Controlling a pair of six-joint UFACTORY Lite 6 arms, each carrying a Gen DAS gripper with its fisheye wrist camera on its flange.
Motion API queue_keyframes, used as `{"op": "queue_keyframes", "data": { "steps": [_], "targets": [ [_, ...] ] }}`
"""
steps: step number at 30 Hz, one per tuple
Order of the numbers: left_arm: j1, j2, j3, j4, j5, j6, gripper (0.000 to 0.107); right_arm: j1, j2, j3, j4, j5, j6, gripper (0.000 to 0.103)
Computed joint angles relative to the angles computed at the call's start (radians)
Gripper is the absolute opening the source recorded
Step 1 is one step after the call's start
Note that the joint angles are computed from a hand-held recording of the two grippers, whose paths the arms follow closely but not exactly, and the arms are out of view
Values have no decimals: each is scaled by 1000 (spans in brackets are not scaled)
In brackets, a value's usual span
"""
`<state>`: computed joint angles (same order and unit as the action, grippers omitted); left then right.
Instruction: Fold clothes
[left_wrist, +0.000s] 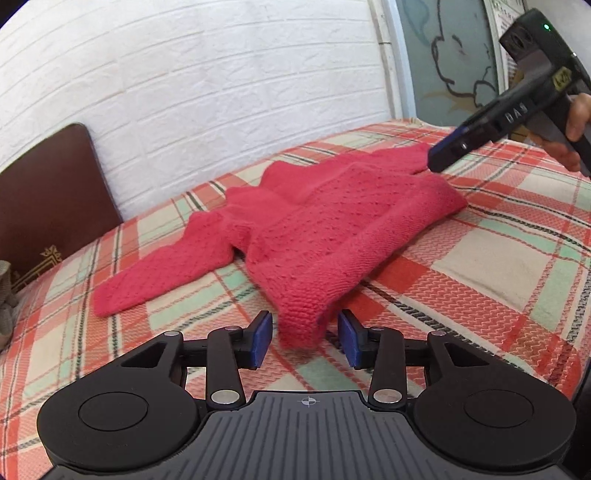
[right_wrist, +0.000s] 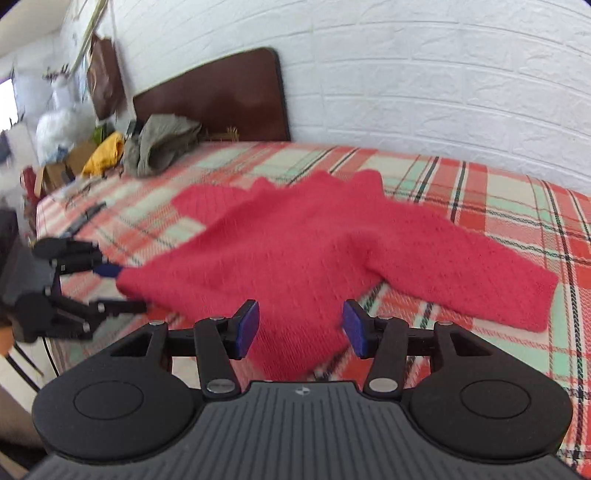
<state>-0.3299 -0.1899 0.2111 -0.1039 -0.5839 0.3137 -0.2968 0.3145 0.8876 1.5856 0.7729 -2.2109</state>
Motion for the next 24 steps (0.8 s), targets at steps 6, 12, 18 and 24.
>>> {"op": "queue_keyframes", "data": {
  "steps": [6, 12, 18, 24],
  "targets": [
    [-11, 24, 32, -89, 3, 56, 19, 24, 76, 52, -18, -3, -80, 55],
    [25, -12, 39, -181, -7, 114, 16, 30, -4, 1, -90, -65, -37, 6],
    [-19, 4, 63, -296, -47, 189, 16, -62, -113, -66, -214, 99, 155, 5],
    [-41, -157, 6, -385, -15, 288, 16, -191, -143, -68, -226, 375, 309, 4]
  ]
}}
